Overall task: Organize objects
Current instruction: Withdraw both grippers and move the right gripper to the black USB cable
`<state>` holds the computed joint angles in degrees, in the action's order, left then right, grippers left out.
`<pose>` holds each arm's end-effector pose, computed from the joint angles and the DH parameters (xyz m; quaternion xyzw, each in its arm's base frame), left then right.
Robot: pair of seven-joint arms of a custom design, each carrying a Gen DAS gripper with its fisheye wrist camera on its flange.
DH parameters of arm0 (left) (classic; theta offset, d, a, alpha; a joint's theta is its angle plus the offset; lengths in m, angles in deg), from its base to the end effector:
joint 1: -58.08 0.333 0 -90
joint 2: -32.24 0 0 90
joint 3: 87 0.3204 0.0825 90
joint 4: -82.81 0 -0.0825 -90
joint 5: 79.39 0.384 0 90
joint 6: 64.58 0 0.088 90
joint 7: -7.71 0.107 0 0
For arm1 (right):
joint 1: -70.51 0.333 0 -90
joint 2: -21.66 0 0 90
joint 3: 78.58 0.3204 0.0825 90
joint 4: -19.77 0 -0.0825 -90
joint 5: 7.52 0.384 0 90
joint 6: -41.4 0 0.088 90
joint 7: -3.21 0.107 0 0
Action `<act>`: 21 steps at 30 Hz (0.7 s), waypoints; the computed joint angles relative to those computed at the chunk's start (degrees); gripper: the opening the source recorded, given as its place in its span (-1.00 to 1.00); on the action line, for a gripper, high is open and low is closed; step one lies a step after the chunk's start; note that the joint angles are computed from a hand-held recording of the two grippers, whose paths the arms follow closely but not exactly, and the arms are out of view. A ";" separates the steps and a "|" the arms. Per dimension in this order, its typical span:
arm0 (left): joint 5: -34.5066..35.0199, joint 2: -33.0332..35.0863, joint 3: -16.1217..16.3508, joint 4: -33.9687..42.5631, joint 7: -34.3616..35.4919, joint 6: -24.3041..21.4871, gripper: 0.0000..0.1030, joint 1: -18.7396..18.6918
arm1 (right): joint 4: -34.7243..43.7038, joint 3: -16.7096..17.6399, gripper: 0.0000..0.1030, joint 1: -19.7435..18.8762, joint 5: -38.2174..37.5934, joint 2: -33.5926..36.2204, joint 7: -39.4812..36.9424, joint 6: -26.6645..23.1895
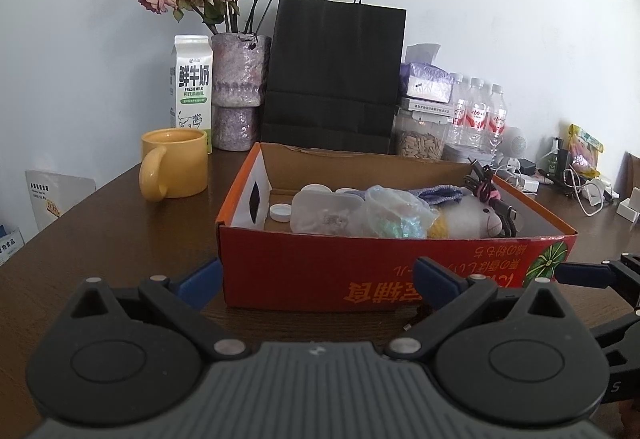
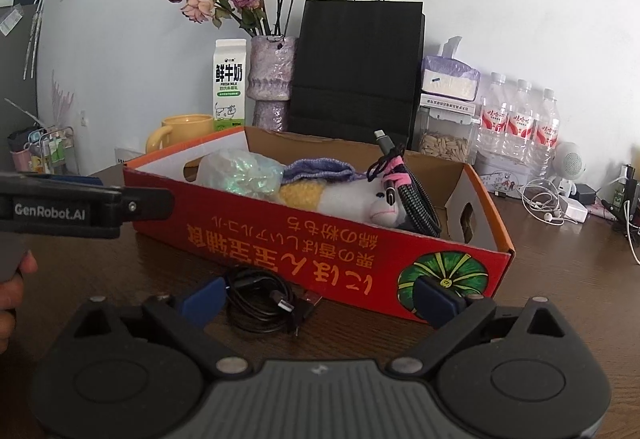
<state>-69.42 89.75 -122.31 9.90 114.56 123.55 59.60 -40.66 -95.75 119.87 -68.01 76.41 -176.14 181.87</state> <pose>0.7510 -0.2750 0.3493 -0.4242 0.7154 -0.5039 0.2331 0.6352 0.5148 0.3209 -0.5678 0.6339 -0.4158 0.3209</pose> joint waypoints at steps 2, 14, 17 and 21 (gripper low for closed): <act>-0.05 0.05 -0.06 0.14 -0.01 -0.45 1.00 0.01 | 0.05 0.54 0.82 -0.51 0.83 -0.01 -0.47 0.31; -2.37 0.06 -0.51 0.58 2.34 -2.50 1.00 -0.01 | 1.58 4.30 -0.20 -4.70 11.93 0.87 -8.71 2.83; -3.02 -0.01 -0.18 0.76 2.83 -2.95 1.00 -0.30 | -0.75 3.13 -0.30 -4.64 12.82 -0.05 -7.60 6.87; -3.97 0.04 -0.06 1.13 3.86 -3.89 1.00 -0.58 | -3.20 2.17 -0.69 -4.77 13.15 -0.94 -7.81 12.28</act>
<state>-73.39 89.79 -122.37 11.03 118.42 119.66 59.02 -43.86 -93.58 115.10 -54.86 75.47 -183.95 194.15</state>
